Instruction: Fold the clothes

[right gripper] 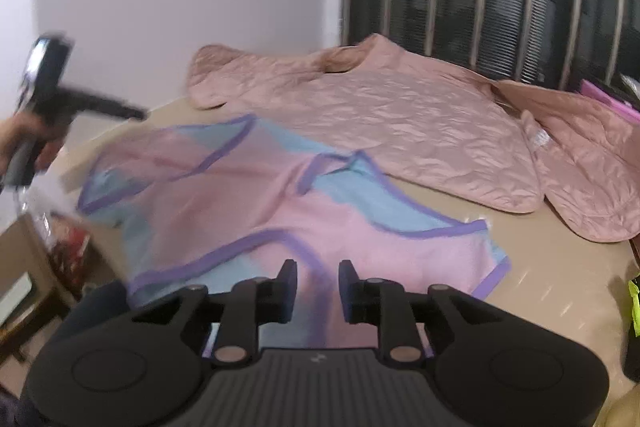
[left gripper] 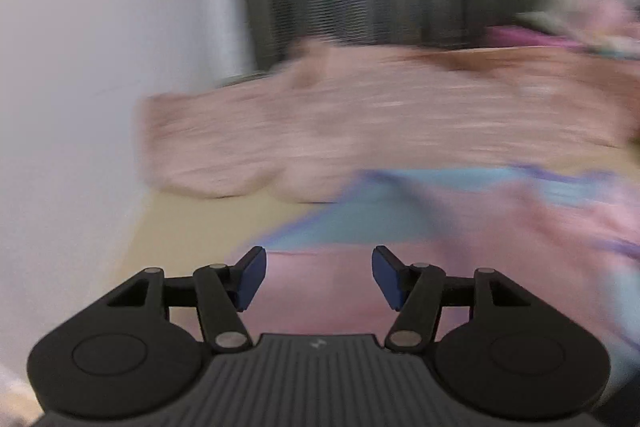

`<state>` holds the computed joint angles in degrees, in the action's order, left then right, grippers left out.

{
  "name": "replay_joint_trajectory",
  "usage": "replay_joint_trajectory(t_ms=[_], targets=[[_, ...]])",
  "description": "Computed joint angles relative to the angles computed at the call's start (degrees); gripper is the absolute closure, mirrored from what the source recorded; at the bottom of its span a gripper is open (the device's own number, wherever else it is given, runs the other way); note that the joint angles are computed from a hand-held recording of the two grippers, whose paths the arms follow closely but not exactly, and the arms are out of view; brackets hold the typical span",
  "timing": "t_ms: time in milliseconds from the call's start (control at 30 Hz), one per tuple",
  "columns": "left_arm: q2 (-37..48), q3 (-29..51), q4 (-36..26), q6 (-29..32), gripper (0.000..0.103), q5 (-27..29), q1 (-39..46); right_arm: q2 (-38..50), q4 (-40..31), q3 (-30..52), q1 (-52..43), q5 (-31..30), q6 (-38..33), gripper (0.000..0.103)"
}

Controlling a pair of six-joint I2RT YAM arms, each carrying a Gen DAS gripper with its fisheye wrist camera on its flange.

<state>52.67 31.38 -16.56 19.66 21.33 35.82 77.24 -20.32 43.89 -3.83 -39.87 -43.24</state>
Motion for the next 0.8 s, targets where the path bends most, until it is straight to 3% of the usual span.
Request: replay_joint_trajectory(t_ms=[67,100,133,167,267,300,333,367,400,433,567,667,700,767,800], targets=[[-3.2,-2.5,-6.9,8.8,0.035,19.6,9.4,-3.0,1.5,-3.6,-2.9,-1.9,-2.3,0.081],[-3.0,-2.7,-13.0,16.1,0.035,29.0,14.5,-4.3,2.4,-5.8,-5.8,-5.1,-5.1,0.079],[-3.4,-2.9,-18.5,22.4,0.035,32.3,18.0,-4.9,2.3,-7.4,-8.6,-8.3,-8.6,0.078],[-4.3,-3.3,-22.6,27.2,0.035,32.6,20.6,-5.2,0.8,-8.2,-10.7,-10.5,-11.7,0.077],[-6.8,-5.0,-26.3,33.6,0.036,28.9,23.5,-4.1,-4.9,-8.2,-14.7,-13.8,-18.8,0.077],[-5.8,-4.8,-27.1,34.7,0.043,27.9,23.4,-2.7,-6.2,-7.6,-14.9,-14.0,-20.3,0.077],[-2.5,-3.8,-28.1,36.4,0.07,27.9,22.9,-1.2,-7.3,-6.9,-15.0,-14.0,-21.7,0.078],[0.8,-2.6,-29.1,38.2,0.089,28.0,22.5,0.3,-7.6,-6.4,-14.5,-13.3,-22.3,0.081],[4.0,-1.4,-30.2,39.9,0.1,27.9,22.0,0.6,-5.4,-7.1,-12.8,-11.1,-20.5,0.097],[4.3,-1.1,-31.6,41.6,0.101,27.9,22.6,0.3,-2.5,-8.3,-12.4,-10.3,-19.6,0.1],[5.6,0.0,-36.4,48.3,0.1,28.9,24.8,2.1,-8.3,-4.8,-15.7,-9.5,-24.8,0.101],[6.6,0.6,-42.1,58.6,0.071,31.7,29.3,1.8,-10.2,-3.5,-18.6,-8.6,-26.4,0.1],[4.6,-0.5,-41.7,60.0,0.056,31.8,29.7,1.4,-11.4,-3.2,-19.8,-9.8,-27.2,0.096],[0.8,-2.3,-42.5,64.4,0.054,31.3,30.1,2.0,-18.7,-1.4,-22.1,-13.9,-33.1,0.086],[-0.7,-3.2,-41.5,64.9,0.054,30.6,29.5,2.7,-23.0,-0.5,-22.7,-15.0,-37.5,0.067]])
